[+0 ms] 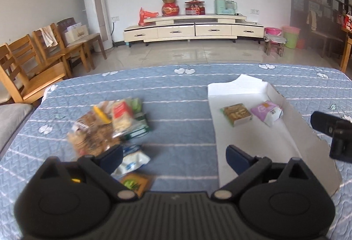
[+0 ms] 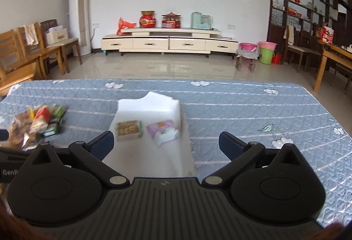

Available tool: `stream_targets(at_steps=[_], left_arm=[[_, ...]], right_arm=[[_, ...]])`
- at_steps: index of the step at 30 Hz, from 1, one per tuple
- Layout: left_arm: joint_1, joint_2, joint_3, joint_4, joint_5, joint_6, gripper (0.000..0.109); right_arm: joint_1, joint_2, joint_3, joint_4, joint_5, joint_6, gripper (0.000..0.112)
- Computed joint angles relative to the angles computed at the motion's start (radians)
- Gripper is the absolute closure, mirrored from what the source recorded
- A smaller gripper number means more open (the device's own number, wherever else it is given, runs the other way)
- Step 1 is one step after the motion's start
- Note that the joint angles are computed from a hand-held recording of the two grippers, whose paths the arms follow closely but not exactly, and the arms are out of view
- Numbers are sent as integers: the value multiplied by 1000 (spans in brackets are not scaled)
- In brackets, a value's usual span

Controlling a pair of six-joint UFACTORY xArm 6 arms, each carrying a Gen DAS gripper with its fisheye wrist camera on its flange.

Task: Organize snacks
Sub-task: 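Move both open tools back over the snack pile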

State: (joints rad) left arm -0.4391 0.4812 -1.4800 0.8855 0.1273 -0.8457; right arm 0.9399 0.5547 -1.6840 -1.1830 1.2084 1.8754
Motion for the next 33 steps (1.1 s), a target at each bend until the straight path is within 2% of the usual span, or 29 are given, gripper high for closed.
stream_targets(at_steps=[6,10,13,21,27,33], left_arm=[[34,-45,54,162,-10,-146,9],[56,-67,81,212,-24,-196,9],[72,-81,94,296,-28,-268,9],[123,-110,139,359,-44,-324,9],[148,-124,150,448,-25,-400,9],[183,-128,164,427,-37,-399,9]], right_arm=[[9,37,-53,7,-26,-31,9],[20,75,-106,8,-33,-53,9],[25,103,-144,15,-40,-68,9],[33,203,-281,32,-72,-141,9],[34,317,-449,58,-95,-234,9],[29,419,-607,90,-109,-318,9]])
